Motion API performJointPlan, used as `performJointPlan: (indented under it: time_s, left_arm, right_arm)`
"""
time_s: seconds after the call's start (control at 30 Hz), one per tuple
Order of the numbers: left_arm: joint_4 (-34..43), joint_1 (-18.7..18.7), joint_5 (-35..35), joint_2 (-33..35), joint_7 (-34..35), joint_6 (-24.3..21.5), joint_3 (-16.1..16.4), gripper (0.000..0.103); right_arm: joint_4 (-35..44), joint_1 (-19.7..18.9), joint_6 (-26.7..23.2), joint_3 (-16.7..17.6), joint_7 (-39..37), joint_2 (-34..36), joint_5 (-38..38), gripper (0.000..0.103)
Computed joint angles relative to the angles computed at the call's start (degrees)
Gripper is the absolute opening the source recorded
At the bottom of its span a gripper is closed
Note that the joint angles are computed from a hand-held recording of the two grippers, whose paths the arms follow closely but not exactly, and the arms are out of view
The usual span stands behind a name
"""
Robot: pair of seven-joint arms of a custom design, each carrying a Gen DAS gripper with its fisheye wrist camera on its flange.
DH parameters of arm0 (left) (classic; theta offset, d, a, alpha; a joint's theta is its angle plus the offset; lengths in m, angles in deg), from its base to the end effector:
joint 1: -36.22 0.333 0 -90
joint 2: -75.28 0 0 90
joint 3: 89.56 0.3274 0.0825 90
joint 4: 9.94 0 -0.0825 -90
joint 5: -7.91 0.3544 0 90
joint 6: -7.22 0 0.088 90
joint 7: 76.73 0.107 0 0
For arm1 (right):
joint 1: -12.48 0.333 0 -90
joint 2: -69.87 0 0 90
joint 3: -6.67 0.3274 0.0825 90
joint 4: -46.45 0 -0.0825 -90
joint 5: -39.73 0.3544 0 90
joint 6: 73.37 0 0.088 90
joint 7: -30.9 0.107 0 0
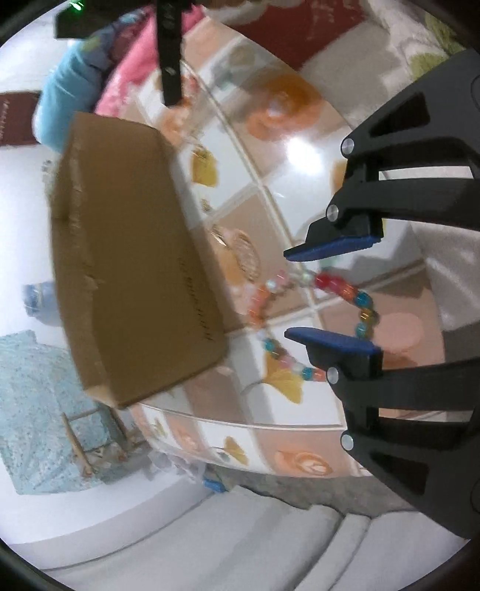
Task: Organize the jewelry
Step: 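Close the left tool on the small gold spring earring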
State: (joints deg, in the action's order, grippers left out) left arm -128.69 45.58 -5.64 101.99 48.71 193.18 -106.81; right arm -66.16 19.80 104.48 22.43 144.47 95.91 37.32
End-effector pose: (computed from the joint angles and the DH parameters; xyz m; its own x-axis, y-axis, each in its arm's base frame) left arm 0.6229 -0.0446 0.3258 -0.3663 -0.9202 -0.1382 -0.6669 0.3632 -0.6507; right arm 0.6039 0.2386 0.3620 0.0721 -0.9374 -0.3407 -0.8215 0.1380 -0.5533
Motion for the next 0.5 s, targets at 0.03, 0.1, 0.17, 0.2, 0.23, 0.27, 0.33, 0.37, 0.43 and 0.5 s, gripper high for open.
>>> performJointPlan:
  time_s: [0.03,0.1,0.17,0.2,0.23,0.27,0.33,0.37,0.43,0.5]
  left_arm:
    - [0.2,3.9,0.4,0.6,1.1,0.5,-4.6,0.036]
    - [1.8,7.0,1.2,2.3,2.3,0.1,-8.9,0.036]
    - [4.3,5.8,1.8,3.9,3.0,-0.7,-9.0,0.036]
    - [5.3,5.7,2.1,4.7,3.7,-0.9,-9.4,0.036]
    - [6.8,4.3,2.6,5.7,4.3,-1.3,-8.6,0.036]
    - [7.9,2.7,2.8,6.3,4.7,-1.6,-7.3,0.035]
    - [10.1,0.9,2.9,7.6,5.4,-2.5,-5.9,0.033]
    - [11.5,0.2,2.7,8.4,5.6,-3.6,-5.2,0.027]
    - [14.5,-2.3,2.0,9.6,5.1,-6.4,-2.4,0.023]
    - [16.6,-3.7,1.0,10.2,4.9,-8.9,-0.7,0.015]
  right_arm:
    - [0.4,-0.1,-0.2,0.3,-0.2,0.3,0.0,0.043]
    - [1.4,-0.7,-0.5,1.4,-1.1,1.2,0.2,0.043]
    - [2.8,-0.9,-1.1,2.1,-1.9,2.2,0.4,0.043]
    - [3.3,-0.5,-1.3,1.9,-2.2,2.6,0.3,0.043]
    - [3.9,0.2,-1.4,1.4,-2.3,2.8,0.0,0.043]
    - [4.2,0.6,-1.3,1.1,-2.6,3.0,-0.2,0.043]
    - [5.0,0.9,-1.2,1.2,-3.4,3.6,-0.5,0.043]
    - [5.4,1.0,-1.2,1.2,-3.7,4.0,-0.6,0.043]
    - [6.3,0.7,-1.6,1.9,-4.6,4.8,-0.6,0.043]
    - [7.0,-0.1,-2.0,3.0,-5.6,5.5,-0.1,0.043]
